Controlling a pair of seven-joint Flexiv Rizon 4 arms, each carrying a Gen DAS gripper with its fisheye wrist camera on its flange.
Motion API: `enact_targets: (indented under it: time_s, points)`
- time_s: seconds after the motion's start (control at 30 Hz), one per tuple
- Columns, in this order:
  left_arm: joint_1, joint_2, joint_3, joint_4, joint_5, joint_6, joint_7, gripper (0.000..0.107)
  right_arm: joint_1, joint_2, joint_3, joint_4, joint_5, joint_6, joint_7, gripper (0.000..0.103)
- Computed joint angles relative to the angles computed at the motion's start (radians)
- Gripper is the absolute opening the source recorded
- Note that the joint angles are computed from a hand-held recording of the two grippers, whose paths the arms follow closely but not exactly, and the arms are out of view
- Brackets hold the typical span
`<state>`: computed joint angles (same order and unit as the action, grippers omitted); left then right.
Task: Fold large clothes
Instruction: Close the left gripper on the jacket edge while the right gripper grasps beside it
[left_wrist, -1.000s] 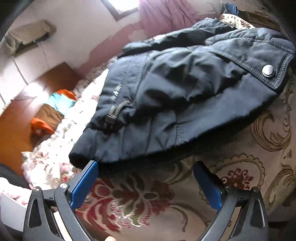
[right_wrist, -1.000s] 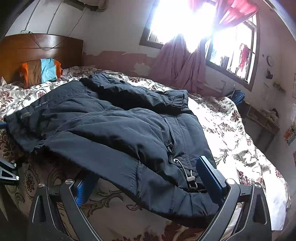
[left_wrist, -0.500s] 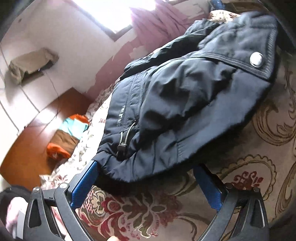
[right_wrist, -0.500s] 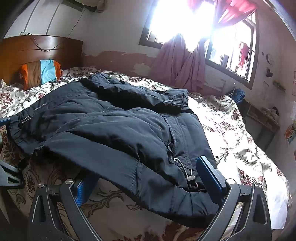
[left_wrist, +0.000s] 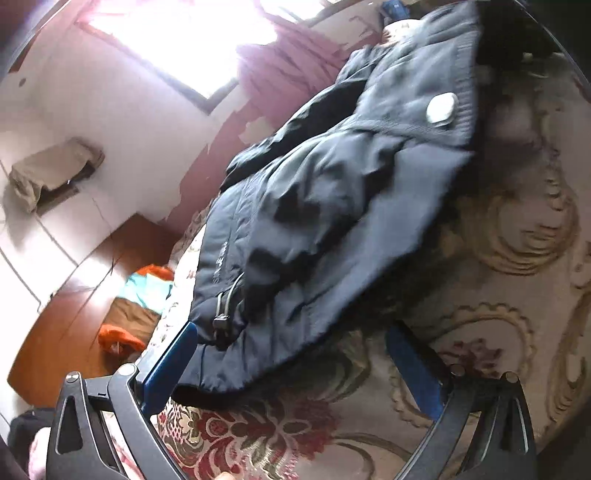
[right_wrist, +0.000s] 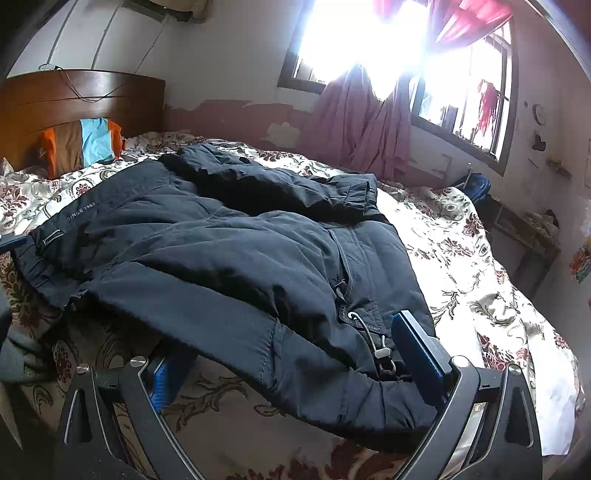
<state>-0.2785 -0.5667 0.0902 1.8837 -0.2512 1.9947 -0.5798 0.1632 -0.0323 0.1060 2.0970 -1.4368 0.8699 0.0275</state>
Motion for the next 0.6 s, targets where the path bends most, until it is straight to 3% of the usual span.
enact_targets:
  time_s: [0.1,0.23,0.27,0.47,0.6]
  points:
    - [-0.047,-0.014,0.055,-0.031,-0.082,-0.051,-0.008,0.102,0.006,-0.004,0.004,-0.002,0.016,-0.014,-0.019,0.098]
    - [-0.134,-0.043,0.172,-0.085,-0.179,-0.14,-0.044,0.065,0.024,-0.017,0.011,-0.014,0.063,-0.057,-0.083,0.098]
    - [-0.143,-0.052,0.191,-0.1,-0.185,-0.157,-0.057,0.061,0.031,-0.024,0.013,-0.02,0.085,-0.071,-0.109,0.098]
    - [-0.051,-0.023,0.107,-0.097,-0.092,-0.158,-0.135,0.057,0.06,-0.051,0.012,-0.042,0.18,-0.103,-0.213,0.098]
    - [-0.008,-0.008,0.068,-0.084,-0.046,-0.141,-0.173,0.057,0.112,-0.086,0.021,-0.085,0.263,-0.286,-0.284,0.098]
